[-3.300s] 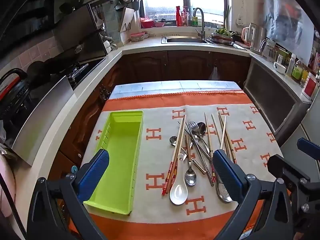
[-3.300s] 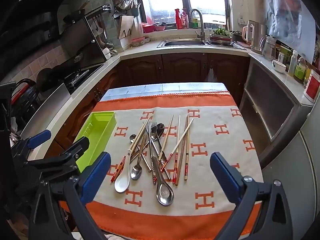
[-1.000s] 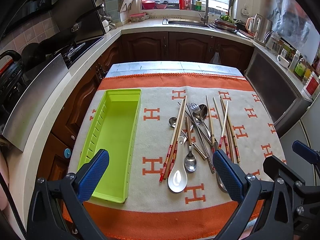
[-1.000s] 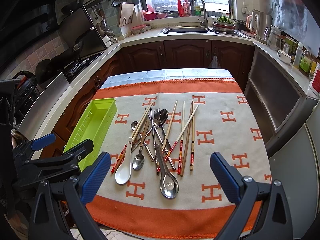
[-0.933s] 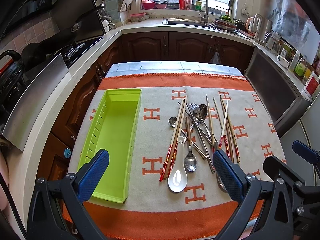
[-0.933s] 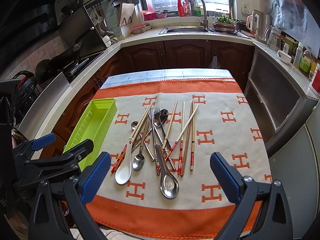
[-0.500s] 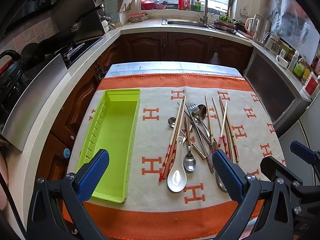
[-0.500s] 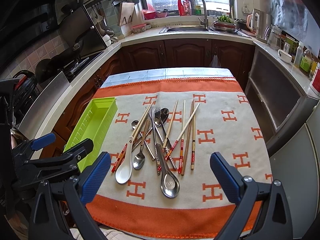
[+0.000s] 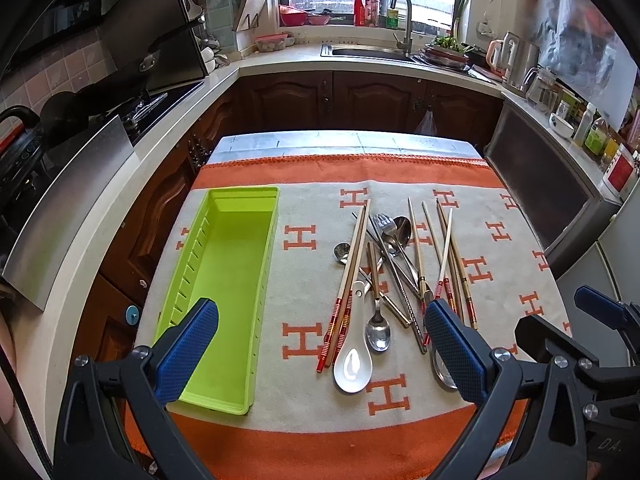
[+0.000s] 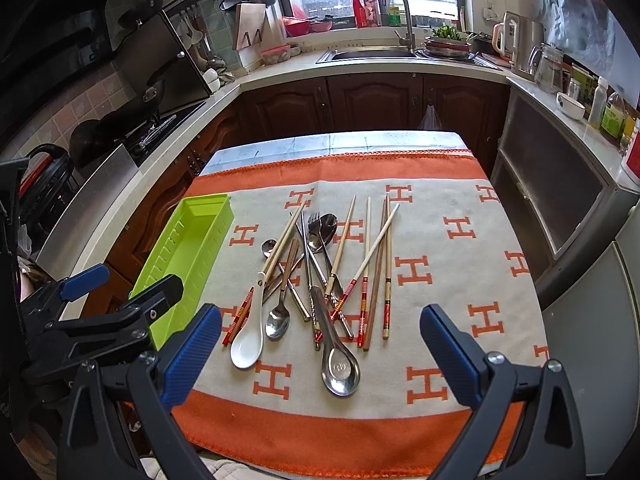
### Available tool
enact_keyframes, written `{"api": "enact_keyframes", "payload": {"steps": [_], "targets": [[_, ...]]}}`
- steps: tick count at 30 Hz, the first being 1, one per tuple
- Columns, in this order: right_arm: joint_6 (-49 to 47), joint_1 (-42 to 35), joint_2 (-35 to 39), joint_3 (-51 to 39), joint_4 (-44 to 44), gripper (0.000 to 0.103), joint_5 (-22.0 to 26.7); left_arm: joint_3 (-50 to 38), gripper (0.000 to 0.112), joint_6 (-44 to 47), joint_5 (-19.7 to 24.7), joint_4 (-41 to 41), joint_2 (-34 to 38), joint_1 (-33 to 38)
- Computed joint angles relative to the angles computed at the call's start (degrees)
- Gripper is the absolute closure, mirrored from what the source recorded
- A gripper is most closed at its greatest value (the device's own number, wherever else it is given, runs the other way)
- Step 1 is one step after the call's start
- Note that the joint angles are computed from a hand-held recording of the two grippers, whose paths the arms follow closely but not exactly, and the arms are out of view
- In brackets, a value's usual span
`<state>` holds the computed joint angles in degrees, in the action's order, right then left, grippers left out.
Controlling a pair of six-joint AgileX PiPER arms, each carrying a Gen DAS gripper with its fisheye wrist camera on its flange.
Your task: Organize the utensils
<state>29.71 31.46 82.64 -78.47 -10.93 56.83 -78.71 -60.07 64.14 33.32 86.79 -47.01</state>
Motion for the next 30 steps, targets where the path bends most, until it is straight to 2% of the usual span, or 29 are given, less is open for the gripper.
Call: {"api": "enact_keyframes", "payload": {"steps": [5, 8, 10, 13, 18, 20, 23, 25, 27, 30], "targets": [[-3.20, -2.81, 1.59, -1.42, 3.33, 0.009, 0.25, 2.32, 0.010, 0.17, -6.46, 0.21, -1.77, 2.97], [-6.02, -5.42, 2.74, -2.05, 6.93, 0.012, -0.03, 0.61, 0.010, 3.27, -6.28, 0.51, 0.19, 4.42], [-7.76, -7.57, 4.06, -2.86, 9.12, 0.014, -0.03, -1.93, 0.010, 9.01, -5.92, -3.11, 2.73, 6.81], [-10.18, -10.19, 6.60, -4.03, 11.05, 0.019, -0.86, -3.97, 0.010, 15.63, -8.18, -9.42, 5.70, 10.97], [-15.19, -15.42, 14.34, -8.87, 16.88, 0.038, 0.22, -9.67, 0.010, 22.23, -8.84, -13.46, 13.70, 14.48], [-17.67, -17.86, 17.80, -10.77, 20.79, 0.042, 0.48, -12.25, 0.018, 25.23, -8.92, -15.94, 17.10, 15.75], [-19.84, -20.93, 23.25, -14.19, 25.71, 0.049, 1.77, -15.78, 0.020, 29.72, -8.95, -21.52, 21.69, 17.60], [-20.63, -22.51, 27.09, -16.82, 29.11, 0.055, 3.28, -18.99, 0.020, 31.64, -7.70, -24.52, 24.83, 18.36], [-21.38, -23.92, 30.56, -18.99, 32.34, 0.065, 4.89, -21.49, 0.020, 32.76, -7.06, -26.36, 27.35, 18.71], [-21.78, -24.83, 34.53, -21.24, 36.11, 0.074, 7.10, -25.69, 0.029, 33.01, -5.54, -25.92, 30.87, 17.87]]}}
